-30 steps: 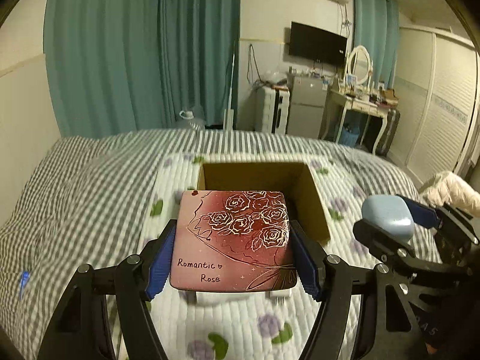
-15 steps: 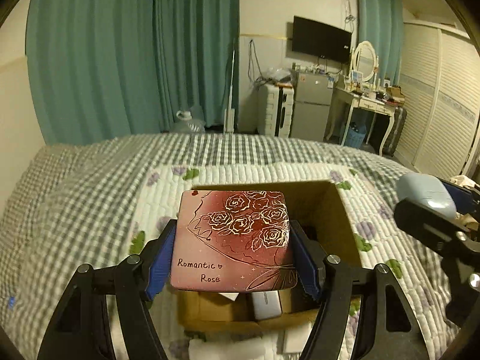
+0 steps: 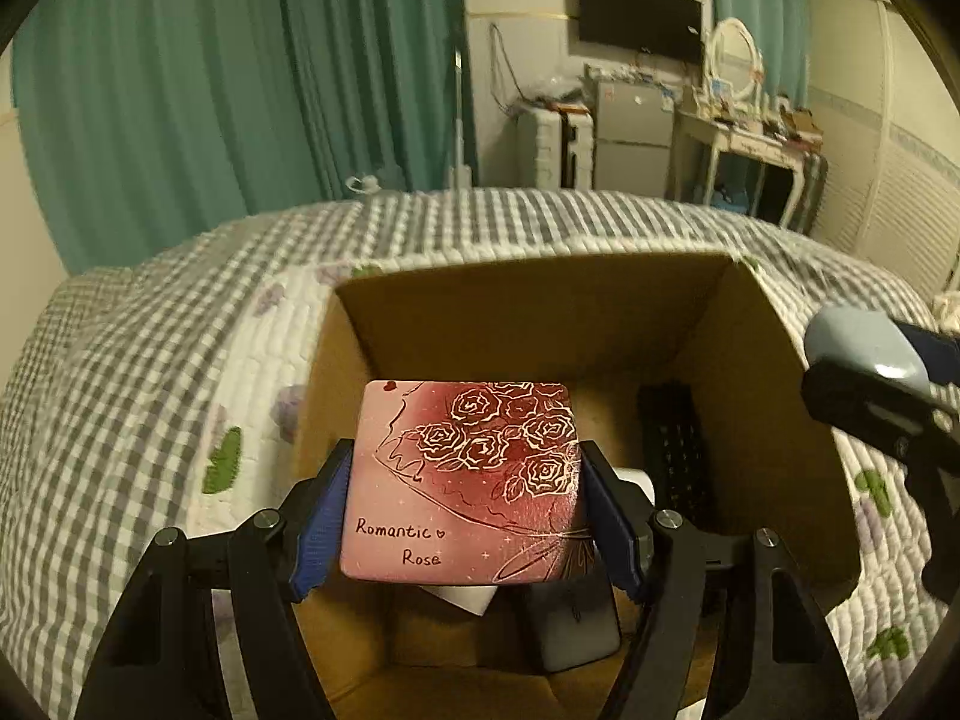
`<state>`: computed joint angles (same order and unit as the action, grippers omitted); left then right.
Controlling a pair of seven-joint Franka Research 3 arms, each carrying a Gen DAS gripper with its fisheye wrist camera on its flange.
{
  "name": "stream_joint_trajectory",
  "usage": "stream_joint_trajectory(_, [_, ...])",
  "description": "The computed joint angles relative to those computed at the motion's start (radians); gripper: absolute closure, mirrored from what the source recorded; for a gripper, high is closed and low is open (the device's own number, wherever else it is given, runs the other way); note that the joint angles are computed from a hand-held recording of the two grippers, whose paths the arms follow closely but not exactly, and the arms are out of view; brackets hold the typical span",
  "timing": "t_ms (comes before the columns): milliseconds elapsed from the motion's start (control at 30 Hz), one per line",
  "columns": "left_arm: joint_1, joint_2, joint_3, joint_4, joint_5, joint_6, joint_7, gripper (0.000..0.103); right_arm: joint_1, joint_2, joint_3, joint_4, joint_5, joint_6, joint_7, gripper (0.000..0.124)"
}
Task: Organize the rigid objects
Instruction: 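Drop card into box with left tool while right tool drops the earbud case in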
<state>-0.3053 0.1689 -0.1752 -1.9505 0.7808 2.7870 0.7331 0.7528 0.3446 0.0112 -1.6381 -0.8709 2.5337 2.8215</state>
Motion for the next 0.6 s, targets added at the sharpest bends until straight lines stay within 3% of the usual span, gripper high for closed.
stream_joint_trajectory(67, [0.003,0.006,-0.006,0.001,-0.024,-0.01,0.031,0.028,-0.003,0.009,-0.003,0.004,0.002,0.007,0.003,0.066])
stream_joint_trajectory(167, [-0.013,-0.006,0.016,-0.005,0.064,-0.01,-0.046,0.021,-0.01,0.015,-0.008,0.008,0.013,0.018,0.005,0.066])
stream_joint_trajectory(433, [0.029,-0.054,-0.004,-0.03,-0.015,0.008,0.013,0.02,-0.018,0.105,-0.02,0.129,0.112,0.0,-0.092,0.066])
stream_joint_trajectory(600, [0.04,-0.067,-0.005,-0.026,0.0,0.004,-0.007,0.02,0.003,0.186,-0.049,0.226,0.181,-0.019,-0.15,0.066])
